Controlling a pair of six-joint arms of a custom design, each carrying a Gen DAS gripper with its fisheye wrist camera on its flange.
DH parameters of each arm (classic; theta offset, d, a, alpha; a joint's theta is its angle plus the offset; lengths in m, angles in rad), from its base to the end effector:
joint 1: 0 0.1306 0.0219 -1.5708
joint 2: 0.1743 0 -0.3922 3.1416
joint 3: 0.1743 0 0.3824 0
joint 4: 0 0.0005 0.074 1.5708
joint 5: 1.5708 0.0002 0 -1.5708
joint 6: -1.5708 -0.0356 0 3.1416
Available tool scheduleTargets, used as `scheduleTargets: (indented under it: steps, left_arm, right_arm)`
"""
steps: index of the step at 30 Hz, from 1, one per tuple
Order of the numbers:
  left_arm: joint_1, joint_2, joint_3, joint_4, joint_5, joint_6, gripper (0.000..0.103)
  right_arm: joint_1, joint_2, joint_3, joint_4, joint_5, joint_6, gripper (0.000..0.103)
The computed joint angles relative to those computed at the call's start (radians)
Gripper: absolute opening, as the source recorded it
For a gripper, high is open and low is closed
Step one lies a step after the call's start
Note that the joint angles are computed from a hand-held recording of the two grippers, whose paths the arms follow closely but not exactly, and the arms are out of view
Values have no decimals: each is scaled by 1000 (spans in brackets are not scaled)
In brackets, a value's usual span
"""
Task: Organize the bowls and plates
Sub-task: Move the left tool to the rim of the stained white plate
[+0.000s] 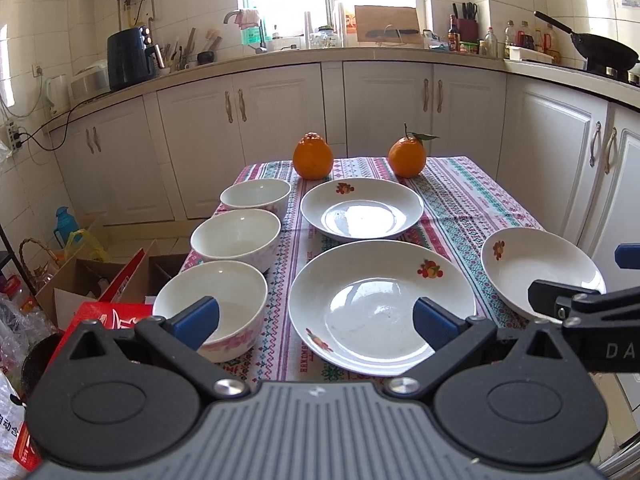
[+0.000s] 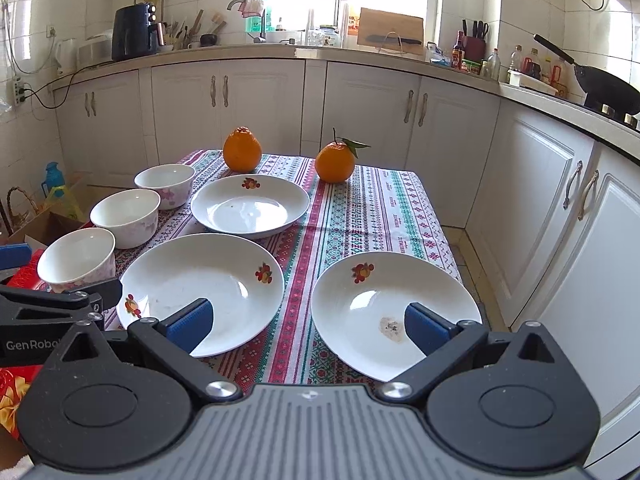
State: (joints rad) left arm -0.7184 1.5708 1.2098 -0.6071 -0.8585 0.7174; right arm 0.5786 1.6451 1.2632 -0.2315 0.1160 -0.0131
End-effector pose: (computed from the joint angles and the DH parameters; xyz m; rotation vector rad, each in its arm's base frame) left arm 0.3958 -0.3109 0.3015 -0.3023 2.1330 0.2992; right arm 0.4735 0.3038 0.3051 -0.5467 2.1177 0.2093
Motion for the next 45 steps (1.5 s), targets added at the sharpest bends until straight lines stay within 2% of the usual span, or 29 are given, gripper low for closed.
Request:
scheduleTargets:
  steps: [10,17,31,43,45]
  left_arm:
    - [41,31,37,104,80,-183,102]
    - [59,67,73,154,150,-296,102]
    - [99,144,153,157,318,-357,102]
    - [114,220,245,111,377,-388,102]
    - [118,231,259,108,390,-394,102]
  right_arm:
    - [-65,23,4,20,-56,71,103]
    - [-114,62,21,-20,-65,117,103]
    - [-180,133,28,-65,-122,113,103]
    - [-221,227,110,-122,-223,111,103]
    - [-225,235,122,-128,-236,135,103]
